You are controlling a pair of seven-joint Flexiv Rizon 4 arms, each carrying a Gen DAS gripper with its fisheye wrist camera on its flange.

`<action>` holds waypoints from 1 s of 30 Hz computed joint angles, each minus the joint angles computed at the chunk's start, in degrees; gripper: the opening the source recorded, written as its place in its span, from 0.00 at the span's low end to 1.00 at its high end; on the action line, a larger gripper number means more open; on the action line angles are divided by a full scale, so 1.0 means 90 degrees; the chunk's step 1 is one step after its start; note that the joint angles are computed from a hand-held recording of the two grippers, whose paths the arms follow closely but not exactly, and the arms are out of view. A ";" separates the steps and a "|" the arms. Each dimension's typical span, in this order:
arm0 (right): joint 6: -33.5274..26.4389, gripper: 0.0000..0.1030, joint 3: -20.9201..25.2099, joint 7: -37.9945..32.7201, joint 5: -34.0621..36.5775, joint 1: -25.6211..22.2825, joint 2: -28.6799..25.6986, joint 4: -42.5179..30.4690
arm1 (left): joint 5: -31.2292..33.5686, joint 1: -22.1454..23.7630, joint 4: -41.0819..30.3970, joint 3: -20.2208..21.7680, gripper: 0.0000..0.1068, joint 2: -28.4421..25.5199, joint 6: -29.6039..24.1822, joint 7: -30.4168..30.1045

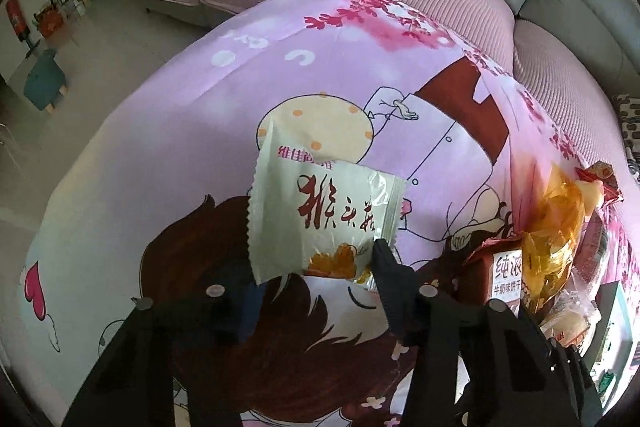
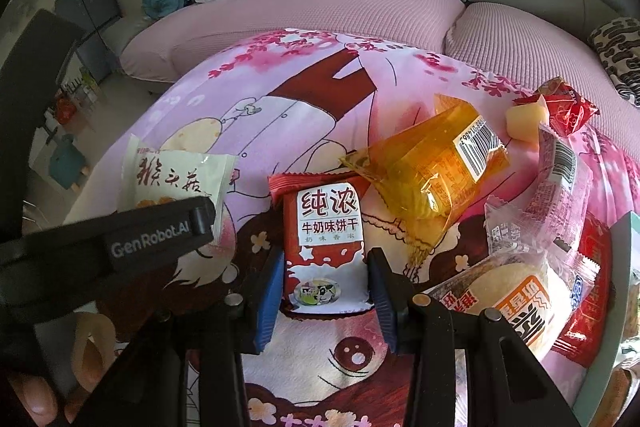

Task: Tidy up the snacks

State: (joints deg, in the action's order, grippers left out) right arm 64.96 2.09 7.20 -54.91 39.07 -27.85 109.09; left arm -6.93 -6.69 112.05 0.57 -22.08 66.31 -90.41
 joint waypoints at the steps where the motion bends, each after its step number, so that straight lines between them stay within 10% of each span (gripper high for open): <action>1: -0.0024 0.42 -0.0004 0.0014 -0.0010 0.0012 0.0006 -0.0002 | -0.0081 0.0095 0.0179 -0.0033 0.48 0.0159 0.0017 0.0132; 15: -0.0237 0.41 0.0019 0.0410 -0.0544 0.0021 0.0275 0.0096 | -0.0747 0.0286 0.0445 -0.0308 0.29 0.0404 0.0278 0.0517; 30: -0.0192 0.40 0.0254 0.0123 -0.0117 -0.0076 0.0185 0.0099 | -0.0691 0.0277 0.0300 -0.0213 0.33 0.0311 -0.0224 0.0759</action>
State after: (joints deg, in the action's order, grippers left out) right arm 63.23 4.38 8.31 -55.96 38.39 -26.18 109.98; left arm -13.15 -4.20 114.75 -1.35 -19.29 64.29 -83.58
